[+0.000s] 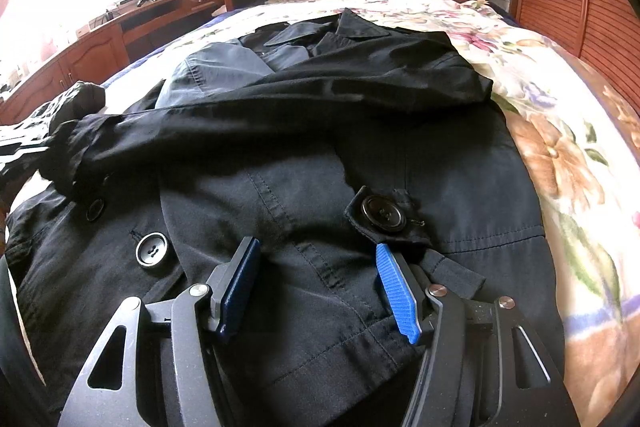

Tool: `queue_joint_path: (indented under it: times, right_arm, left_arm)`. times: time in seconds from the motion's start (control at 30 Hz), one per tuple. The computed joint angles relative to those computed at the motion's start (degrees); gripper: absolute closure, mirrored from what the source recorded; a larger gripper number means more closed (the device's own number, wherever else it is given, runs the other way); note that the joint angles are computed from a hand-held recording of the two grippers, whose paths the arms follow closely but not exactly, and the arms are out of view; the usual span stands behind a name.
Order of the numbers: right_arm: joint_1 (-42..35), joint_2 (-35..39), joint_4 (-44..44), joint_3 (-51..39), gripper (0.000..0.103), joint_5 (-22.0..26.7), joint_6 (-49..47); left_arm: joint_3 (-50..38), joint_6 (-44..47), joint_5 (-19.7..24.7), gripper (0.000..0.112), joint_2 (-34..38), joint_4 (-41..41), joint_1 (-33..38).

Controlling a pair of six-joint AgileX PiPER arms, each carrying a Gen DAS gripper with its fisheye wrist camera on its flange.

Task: Fold large clothes

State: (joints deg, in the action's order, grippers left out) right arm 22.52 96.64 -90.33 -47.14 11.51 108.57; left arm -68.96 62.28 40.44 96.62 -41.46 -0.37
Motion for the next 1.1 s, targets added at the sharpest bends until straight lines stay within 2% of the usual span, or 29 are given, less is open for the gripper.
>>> queue_joint_path:
  times: [0.23,0.33,0.4,0.47,0.5,0.7,0.87,0.9,0.97,1.1]
  right_arm:
    - [0.1,0.0,0.0,0.0,0.041,0.1,0.0]
    - [0.1,0.0,0.2,0.0,0.041,0.1,-0.1]
    - [0.1,0.1,0.2,-0.1,0.041,0.1,-0.2]
    - [0.2,0.0,0.2,0.0,0.041,0.2,-0.1]
    - [0.2,0.0,0.2,0.0,0.041,0.2,-0.1]
    - [0.1,0.0,0.5,-0.1,0.041,0.2,-0.5]
    - [0.2,0.0,0.4,0.0,0.041,0.2,-0.3]
    - [0.1,0.0,0.4,0.0,0.041,0.2,-0.3]
    - [0.2,-0.1,0.4,0.0,0.041,0.3,-0.3]
    - [0.2,0.0,0.6,-0.1,0.041,0.3,-0.6]
  left_arm:
    - [10.0,2.0,-4.2,0.099,-5.9,-2.7,-0.9]
    - [12.2,4.0,-5.0,0.094,-8.8,-4.4,0.0]
    - [12.1,6.7,-3.1,0.081,-10.6,-7.3,2.2]
    - [11.5,8.3,-1.1,0.073,-11.9,-9.4,4.0]
    - [11.4,8.8,-0.6,0.072,-12.2,-9.8,4.6]
    - [4.7,3.5,-1.7,0.072,-7.3,-4.3,3.0]
    - [0.5,-0.1,0.3,0.071,-1.6,-2.1,1.9]
    - [-0.2,-0.1,1.5,0.061,-0.7,-2.5,2.1]
    - [-0.2,0.2,2.5,0.053,-0.4,-3.5,2.2]
    - [1.1,0.6,1.9,0.053,-0.9,-4.4,1.5]
